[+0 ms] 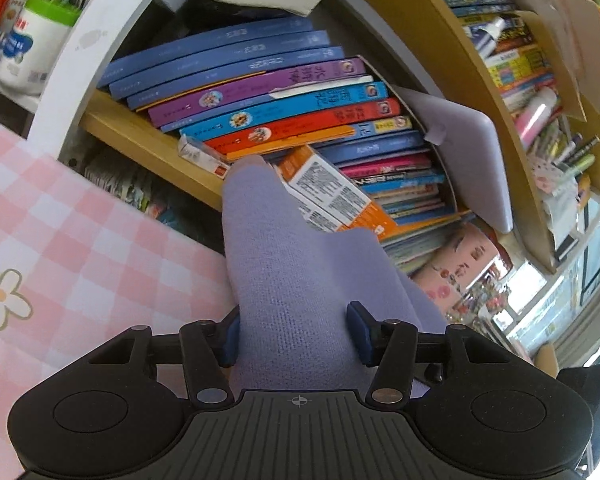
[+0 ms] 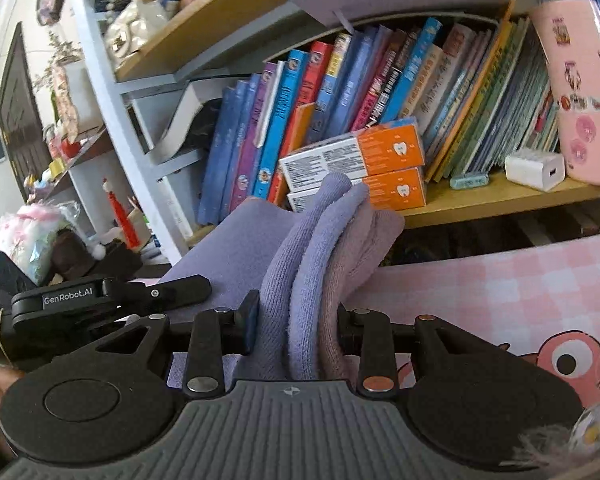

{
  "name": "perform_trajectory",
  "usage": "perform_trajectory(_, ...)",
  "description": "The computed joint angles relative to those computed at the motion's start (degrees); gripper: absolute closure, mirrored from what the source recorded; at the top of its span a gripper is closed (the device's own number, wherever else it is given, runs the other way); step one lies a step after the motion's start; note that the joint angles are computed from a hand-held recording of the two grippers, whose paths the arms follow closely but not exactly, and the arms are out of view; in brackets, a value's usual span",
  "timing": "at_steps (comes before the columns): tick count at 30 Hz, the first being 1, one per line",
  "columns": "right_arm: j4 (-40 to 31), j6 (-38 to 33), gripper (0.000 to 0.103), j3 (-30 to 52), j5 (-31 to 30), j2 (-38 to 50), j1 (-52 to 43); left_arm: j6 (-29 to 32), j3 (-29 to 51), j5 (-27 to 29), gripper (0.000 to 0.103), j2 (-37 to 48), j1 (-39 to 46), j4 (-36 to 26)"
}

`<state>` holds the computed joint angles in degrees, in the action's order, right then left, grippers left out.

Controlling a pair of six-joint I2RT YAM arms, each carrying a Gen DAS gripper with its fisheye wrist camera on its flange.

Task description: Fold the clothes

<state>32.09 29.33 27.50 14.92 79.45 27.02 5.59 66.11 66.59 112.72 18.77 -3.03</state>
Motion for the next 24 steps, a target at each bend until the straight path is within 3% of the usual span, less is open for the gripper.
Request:
perform_trajectory(6, -1.92, 3.03, 0.071, 0.67, -1.82, 1.71, -1.79, 1.09, 1.77, -1.65, 0.051, 1.83, -0.5, -2.62)
perform_trajectory(9, -1.76, 4.75, 0.062, 0.2, -2.62, 1.89, -2.51, 0.2, 1.43, -2.16, 0.045, 1.94, -0.37, -1.56)
perform_trajectory(10, -1.26, 5.1, 0.06, -0.16, -2.7, 1.77, -2.62, -0.9, -0.17, -3.06, 0.043, 1.02, -0.4, 1.45)
perform_trajectory(13, -0.08, 5.32, 0.033, -1.13, -1.69, 1.13, -2.24, -3.59, -4.63, -5.44, 0.037, -1.46, -0.31, 9.93)
perform_trajectory(16, 0.16, 4.23, 0.021, -1.81, 2.05, -0.06, -0.44, -4.82, -7.78, -4.04, 0.033, -3.02, 0.94, 16.09)
perform_trajectory(20, 1.24, 3.23, 0.014, -4.27, 12.12, -2.9, 4.42, -7.95, -15.07, -2.87, 0.028, -6.51, 3.03, 30.84)
perform_trajectory(22, 1.39, 2.64, 0.012, -5.83, 17.75, -5.12, 7.53, -7.8, -18.21, -2.5, 0.024, -8.61, 4.17, 35.34)
perform_trajectory(24, -0.16, 2.56, 0.011, -6.78, 22.7, -7.59, 10.92, -5.96, -20.89, -2.4, 0.024, -11.03, 5.32, 36.07)
